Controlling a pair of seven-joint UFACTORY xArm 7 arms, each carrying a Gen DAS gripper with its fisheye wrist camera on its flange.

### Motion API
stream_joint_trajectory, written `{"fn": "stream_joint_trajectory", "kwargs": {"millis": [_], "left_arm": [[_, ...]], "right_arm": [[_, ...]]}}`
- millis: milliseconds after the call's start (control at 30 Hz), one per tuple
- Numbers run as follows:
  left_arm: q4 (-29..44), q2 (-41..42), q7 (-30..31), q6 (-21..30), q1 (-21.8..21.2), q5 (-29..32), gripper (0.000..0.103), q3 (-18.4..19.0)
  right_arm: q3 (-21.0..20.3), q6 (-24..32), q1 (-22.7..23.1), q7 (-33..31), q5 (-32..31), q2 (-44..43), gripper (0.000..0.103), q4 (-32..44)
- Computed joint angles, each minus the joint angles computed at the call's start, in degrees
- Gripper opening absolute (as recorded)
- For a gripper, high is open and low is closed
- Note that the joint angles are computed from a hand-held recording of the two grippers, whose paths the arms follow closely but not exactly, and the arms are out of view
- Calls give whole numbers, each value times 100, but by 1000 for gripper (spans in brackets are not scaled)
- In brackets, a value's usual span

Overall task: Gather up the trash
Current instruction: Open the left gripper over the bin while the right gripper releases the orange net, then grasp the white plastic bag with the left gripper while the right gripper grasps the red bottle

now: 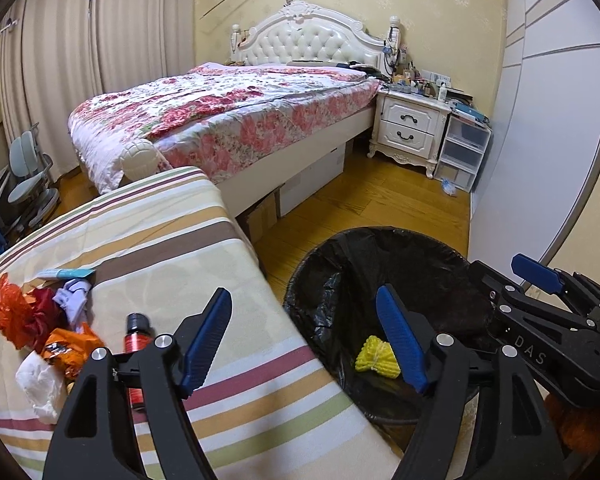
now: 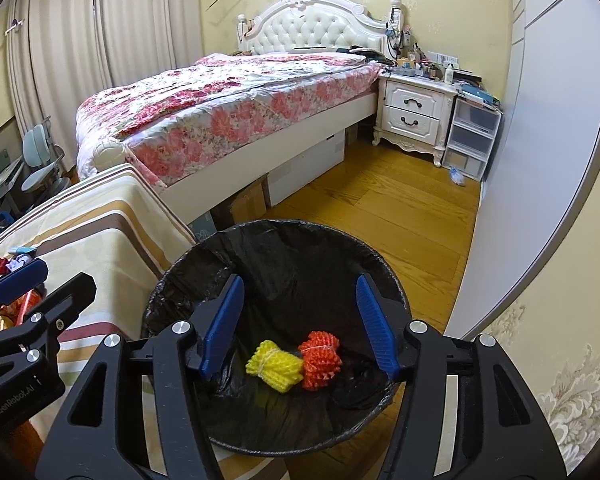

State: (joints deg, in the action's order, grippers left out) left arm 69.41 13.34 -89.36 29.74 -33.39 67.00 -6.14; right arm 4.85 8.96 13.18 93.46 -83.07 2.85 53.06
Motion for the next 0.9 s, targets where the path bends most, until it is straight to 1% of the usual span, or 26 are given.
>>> {"fn": "stream_joint_trajectory", "kwargs": {"millis": [133,433,700,800,900], "left_arm": [[-449,-428,-198,164,52,95,73,-50],[-1765,-1634,-651,610,562,-41,73,-553],[-2933,-2756,-843,963,1069,-601,73,-1018],[-3207,-3017,-818,987,1261,-818,73,-1136],[-3403,-3179,-756,893,1471,-990,73,-1178]], "right_arm": [[100,-24,85,-69,117,-142,58,-123],[425,-130,360,-11,180,-356,58,-374],[619,-186,734,-145,334,-235,58,-352],[651,-173,887,-384,517,-100,58,-245],[633,-207,1057,-514,630,67,58,-95]]}}
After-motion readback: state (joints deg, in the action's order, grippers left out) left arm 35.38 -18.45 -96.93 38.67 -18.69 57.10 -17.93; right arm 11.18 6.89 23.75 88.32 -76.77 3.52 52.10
